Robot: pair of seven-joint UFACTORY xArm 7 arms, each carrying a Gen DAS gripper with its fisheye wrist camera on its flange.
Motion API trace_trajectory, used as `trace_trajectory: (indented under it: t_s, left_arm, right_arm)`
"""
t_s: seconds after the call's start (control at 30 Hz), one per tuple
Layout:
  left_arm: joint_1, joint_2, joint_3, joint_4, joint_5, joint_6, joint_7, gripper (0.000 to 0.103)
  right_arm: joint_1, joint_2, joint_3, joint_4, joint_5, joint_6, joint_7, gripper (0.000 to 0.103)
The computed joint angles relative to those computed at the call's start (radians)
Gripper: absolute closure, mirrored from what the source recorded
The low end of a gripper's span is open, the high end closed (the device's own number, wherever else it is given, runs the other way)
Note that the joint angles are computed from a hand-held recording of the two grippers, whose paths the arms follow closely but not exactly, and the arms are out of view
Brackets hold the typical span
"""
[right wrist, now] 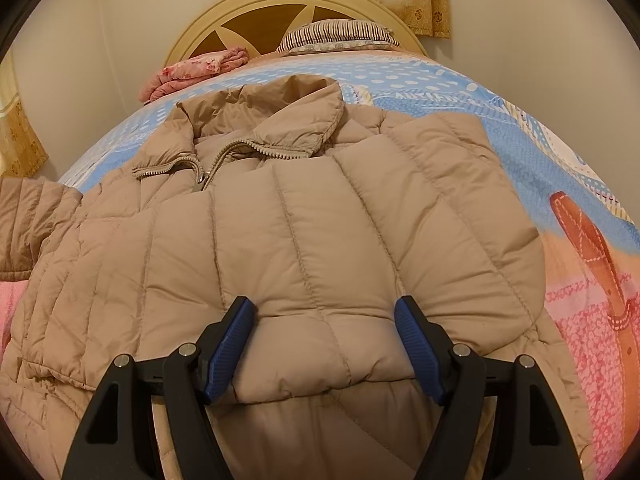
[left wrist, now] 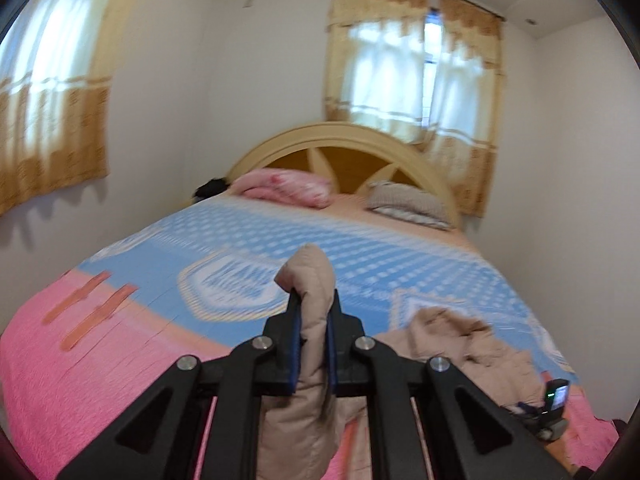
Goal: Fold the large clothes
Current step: 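Grasp the other sleeve cuff with the left tool and lift it, then fold the held sleeve across the jacket front and release with the left tool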
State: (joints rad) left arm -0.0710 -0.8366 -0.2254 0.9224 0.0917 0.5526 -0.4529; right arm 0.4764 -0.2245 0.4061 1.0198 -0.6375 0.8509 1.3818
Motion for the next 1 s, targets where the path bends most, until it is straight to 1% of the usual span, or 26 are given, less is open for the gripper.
trace_trajectory:
  t_s: [0.1, 0.13, 0.27, 0.33, 0.43, 0.5, 0.67, 0.73, 0.8, 0.87, 0.93, 1.0]
  left_arm:
    - [-0.015, 0.065, -0.038, 0.062, 0.007, -0.018, 0.007, 0.092]
    - [-0.015, 0.093, -0.06, 0.082, 0.016, -0.029, 0.006, 0.092]
    - [-0.016, 0.174, -0.122, 0.128, 0.057, -0.041, -0.013, 0.092]
    - [-0.005, 0.22, -0.168, 0.154, 0.094, -0.044, -0.04, 0.092]
    - [-0.009, 0.302, -0.23, 0.2, 0.143, -0.037, -0.093, 0.092]
    - [-0.009, 0.375, -0.288, 0.238, 0.195, -0.036, -0.143, 0.092]
    - [-0.05, 0.553, -0.388, 0.344, 0.307, -0.01, -0.236, 0.092]
    - [-0.062, 0.628, -0.438, 0.387, 0.387, 0.011, -0.282, 0.092]
    - [-0.091, 0.686, -0.455, 0.409, 0.426, 0.014, -0.31, 0.092]
    - [-0.123, 0.723, -0.453, 0.416, 0.445, 0.018, -0.325, 0.092]
    - [-0.154, 0.765, -0.453, 0.436, 0.482, 0.031, -0.346, 0.092]
    - [-0.186, 0.803, -0.445, 0.451, 0.503, 0.039, -0.357, 0.092]
  right_arm:
    - [-0.001, -0.006, -0.002, -0.006, 0.002, -0.007, -0.001, 0.029]
    - [-0.002, -0.007, -0.002, -0.008, 0.002, -0.011, 0.001, 0.029]
    - [-0.007, -0.021, -0.003, -0.024, 0.006, -0.034, 0.005, 0.029]
    - [-0.011, -0.024, -0.001, -0.028, 0.008, -0.043, 0.007, 0.029]
    - [-0.017, -0.03, 0.001, -0.034, 0.009, -0.053, 0.007, 0.029]
    - [-0.022, -0.035, 0.003, -0.04, 0.009, -0.062, 0.012, 0.029]
    - [-0.04, -0.073, 0.004, -0.082, 0.011, -0.121, 0.036, 0.029]
    - [-0.052, -0.095, 0.004, -0.108, 0.015, -0.164, 0.05, 0.029]
    - [-0.072, -0.129, 0.004, -0.151, 0.018, -0.234, 0.08, 0.029]
    - [-0.096, -0.155, 0.011, -0.181, 0.027, -0.285, 0.102, 0.029]
    - [-0.125, -0.175, 0.028, -0.202, 0.032, -0.319, 0.124, 0.029]
    - [-0.148, -0.181, 0.05, -0.203, 0.035, -0.32, 0.131, 0.029]
